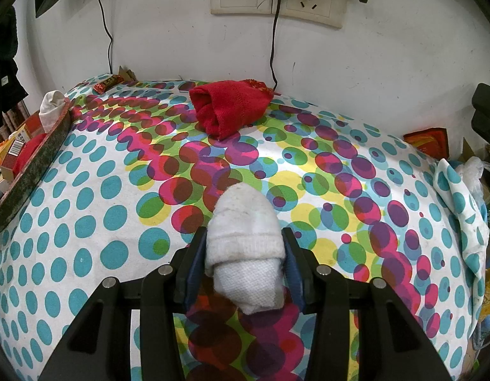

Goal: Organize objects
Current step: 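Lower the light blue sock onto the red tray and open the left gripper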

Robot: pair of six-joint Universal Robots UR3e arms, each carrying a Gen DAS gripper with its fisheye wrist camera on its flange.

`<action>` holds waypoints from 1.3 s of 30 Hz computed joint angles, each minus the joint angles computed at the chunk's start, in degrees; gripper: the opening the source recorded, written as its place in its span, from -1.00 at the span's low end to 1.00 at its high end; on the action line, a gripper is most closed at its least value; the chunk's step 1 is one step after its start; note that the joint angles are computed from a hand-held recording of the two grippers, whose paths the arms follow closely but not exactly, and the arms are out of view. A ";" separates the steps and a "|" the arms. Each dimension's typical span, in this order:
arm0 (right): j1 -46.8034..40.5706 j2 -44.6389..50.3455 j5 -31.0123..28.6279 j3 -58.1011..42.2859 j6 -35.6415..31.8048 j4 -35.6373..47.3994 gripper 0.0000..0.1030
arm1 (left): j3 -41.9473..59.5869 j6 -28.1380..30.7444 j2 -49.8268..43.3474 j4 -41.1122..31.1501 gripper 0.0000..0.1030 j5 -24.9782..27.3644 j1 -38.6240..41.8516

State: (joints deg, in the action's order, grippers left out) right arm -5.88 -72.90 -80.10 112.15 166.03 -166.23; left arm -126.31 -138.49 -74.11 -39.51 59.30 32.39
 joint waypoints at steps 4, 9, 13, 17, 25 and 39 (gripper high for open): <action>0.06 -0.02 -0.03 -0.05 0.04 0.07 -0.18 | 1.18 0.26 -0.29 0.02 -0.26 -0.26 3.13; 0.00 -0.05 0.00 -0.11 -0.03 0.17 -0.17 | 2.93 0.44 -2.01 1.42 -0.25 0.21 6.36; 0.03 -0.05 -0.06 -0.06 -0.01 0.11 -0.18 | 4.93 -0.09 -5.02 3.51 -0.25 1.10 7.85; 0.04 -0.04 -0.07 0.01 0.00 0.02 -0.17 | 8.06 -1.58 -9.79 5.21 -0.25 2.06 8.53; 0.08 -0.05 -0.14 0.02 0.02 -0.01 -0.17 | 13.06 -4.29 -18.67 9.66 -0.25 4.33 7.90; 0.16 -0.03 -0.20 0.09 0.09 -0.13 -0.17 | 20.57 -7.03 -30.73 14.96 -0.25 7.10 3.18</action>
State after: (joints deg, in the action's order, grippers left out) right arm -5.72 -72.93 -80.29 112.24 166.12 -166.35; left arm -105.74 -145.53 -104.83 -24.55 66.40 35.57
